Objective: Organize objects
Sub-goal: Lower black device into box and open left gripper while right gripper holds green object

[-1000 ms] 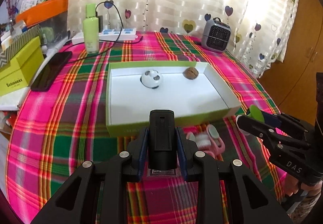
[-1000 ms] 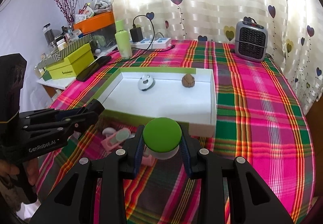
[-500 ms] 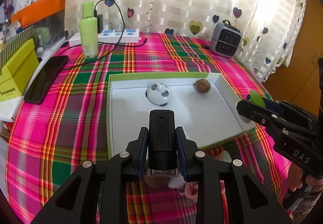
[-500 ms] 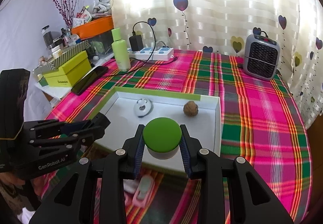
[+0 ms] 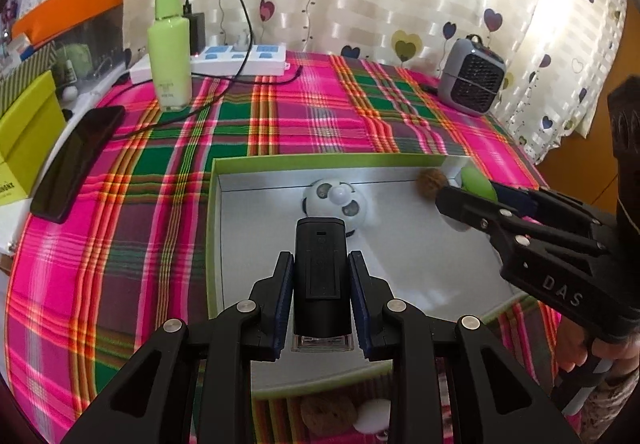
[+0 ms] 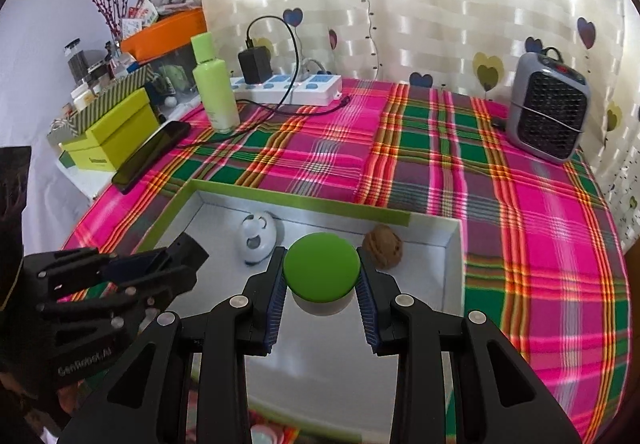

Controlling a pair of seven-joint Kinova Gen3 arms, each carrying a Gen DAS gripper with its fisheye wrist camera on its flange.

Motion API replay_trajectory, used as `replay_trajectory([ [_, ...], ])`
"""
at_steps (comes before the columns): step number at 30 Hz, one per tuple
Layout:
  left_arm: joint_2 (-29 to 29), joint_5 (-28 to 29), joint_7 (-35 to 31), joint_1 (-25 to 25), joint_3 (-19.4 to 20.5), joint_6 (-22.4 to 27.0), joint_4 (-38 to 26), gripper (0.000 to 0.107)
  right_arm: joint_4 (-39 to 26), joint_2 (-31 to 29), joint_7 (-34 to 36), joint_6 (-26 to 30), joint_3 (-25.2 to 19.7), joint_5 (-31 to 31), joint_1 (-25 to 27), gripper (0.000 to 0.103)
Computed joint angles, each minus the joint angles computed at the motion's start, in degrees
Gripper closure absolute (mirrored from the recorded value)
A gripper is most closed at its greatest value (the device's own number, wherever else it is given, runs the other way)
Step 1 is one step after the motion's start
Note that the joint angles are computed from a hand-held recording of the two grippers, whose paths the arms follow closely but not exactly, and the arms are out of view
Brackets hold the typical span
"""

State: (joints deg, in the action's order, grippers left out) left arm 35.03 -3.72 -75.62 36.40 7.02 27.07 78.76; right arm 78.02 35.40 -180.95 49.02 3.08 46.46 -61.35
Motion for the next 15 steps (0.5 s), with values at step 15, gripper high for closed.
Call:
replay_trajectory([
  [15,4.3,0.5,0.3,-0.6,-0.5,3.8,-6.1,0.082,-3.9,3.4,8.9,-3.8,0.4,-7.5,4.5,0.069],
])
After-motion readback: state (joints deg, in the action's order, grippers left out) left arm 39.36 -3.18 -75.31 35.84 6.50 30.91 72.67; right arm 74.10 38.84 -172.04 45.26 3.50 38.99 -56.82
